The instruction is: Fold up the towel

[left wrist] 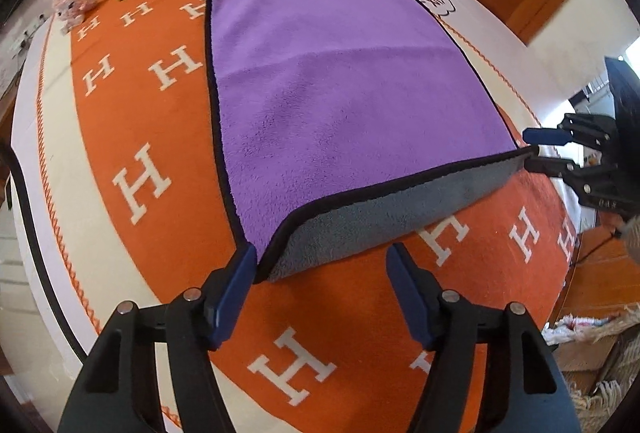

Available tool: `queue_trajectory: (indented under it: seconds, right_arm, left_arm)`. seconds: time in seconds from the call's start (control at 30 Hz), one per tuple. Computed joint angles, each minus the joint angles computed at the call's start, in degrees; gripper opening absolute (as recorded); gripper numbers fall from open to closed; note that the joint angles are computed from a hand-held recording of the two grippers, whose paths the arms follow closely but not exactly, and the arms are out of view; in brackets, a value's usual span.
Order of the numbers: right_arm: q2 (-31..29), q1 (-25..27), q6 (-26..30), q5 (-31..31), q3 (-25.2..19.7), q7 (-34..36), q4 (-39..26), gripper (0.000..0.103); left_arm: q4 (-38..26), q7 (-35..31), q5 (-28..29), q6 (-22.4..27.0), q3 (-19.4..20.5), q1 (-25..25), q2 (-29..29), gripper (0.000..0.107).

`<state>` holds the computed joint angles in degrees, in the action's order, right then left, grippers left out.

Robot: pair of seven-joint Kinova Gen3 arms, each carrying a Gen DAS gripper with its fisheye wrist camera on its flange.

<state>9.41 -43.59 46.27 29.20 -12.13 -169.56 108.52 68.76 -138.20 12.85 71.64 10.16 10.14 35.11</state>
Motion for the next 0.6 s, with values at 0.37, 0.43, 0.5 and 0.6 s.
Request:
queue_trajectory:
  seconds: [0.37, 0.43, 0.5, 0.6]
  right_arm:
    - [0.51, 1.18, -0.77, -3.01, 0.35, 6.93, -0.55, 0.022]
    - [0.39, 1.17, -0.81, -3.03, 0.44, 6.82, -0.51, 0.021]
    - [0.34, 1.00, -0.59, -2.71, 0.47, 6.46, -0.60, 0.021]
    - [0.15, 0.93, -0.28, -2.33, 0.45, 6.29, -0.74, 0.021]
  left_arm:
    - [-5.36, -0.09, -1.23, 3.94, -0.59, 0.23, 3.23, 0.060]
    - [-6.22, 0.13, -1.36, 4.29, -0.66, 0.24, 3.69, 0.060]
    - [-7.03, -0.04, -1.37, 4.81, -0.49, 0.24, 4.11, 0.057]
    - [-8.35, -0.80, -1.37, 6.41, -0.18, 0.26, 4.78, 0.047]
